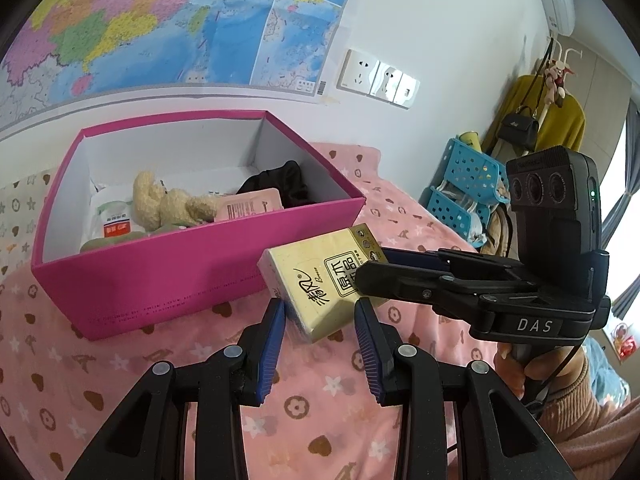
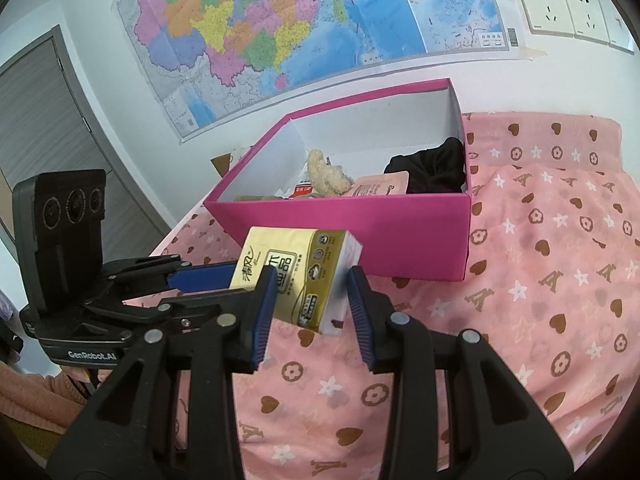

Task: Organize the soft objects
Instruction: 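Hold the tissue pack beside the magenta box rim with the right gripper, then lower the tissue pack over the rim into the magenta box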

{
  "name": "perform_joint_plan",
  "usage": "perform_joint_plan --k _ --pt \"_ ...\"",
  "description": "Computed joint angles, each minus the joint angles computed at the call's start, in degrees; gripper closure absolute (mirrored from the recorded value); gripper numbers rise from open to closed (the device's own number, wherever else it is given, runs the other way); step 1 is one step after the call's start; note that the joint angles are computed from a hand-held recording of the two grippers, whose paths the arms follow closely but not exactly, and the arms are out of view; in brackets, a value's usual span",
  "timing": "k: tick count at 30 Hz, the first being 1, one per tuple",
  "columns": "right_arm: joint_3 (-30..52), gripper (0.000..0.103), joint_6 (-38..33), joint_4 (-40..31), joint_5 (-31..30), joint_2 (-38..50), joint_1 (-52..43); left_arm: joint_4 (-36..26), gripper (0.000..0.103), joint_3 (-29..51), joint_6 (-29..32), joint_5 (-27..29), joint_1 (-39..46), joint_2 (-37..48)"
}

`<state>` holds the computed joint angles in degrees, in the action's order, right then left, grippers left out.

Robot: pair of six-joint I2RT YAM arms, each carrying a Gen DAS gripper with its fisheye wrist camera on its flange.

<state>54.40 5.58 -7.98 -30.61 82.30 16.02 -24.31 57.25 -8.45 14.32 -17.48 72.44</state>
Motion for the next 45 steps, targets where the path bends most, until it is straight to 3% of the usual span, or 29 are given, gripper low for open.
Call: perform_joint_plan --k 45 --pt "7.3 0.064 -2.8 -0.9 -0.5 3.2 -1.4 0.3 0.068 6.9 0.7 0.0 1.6 5.1"
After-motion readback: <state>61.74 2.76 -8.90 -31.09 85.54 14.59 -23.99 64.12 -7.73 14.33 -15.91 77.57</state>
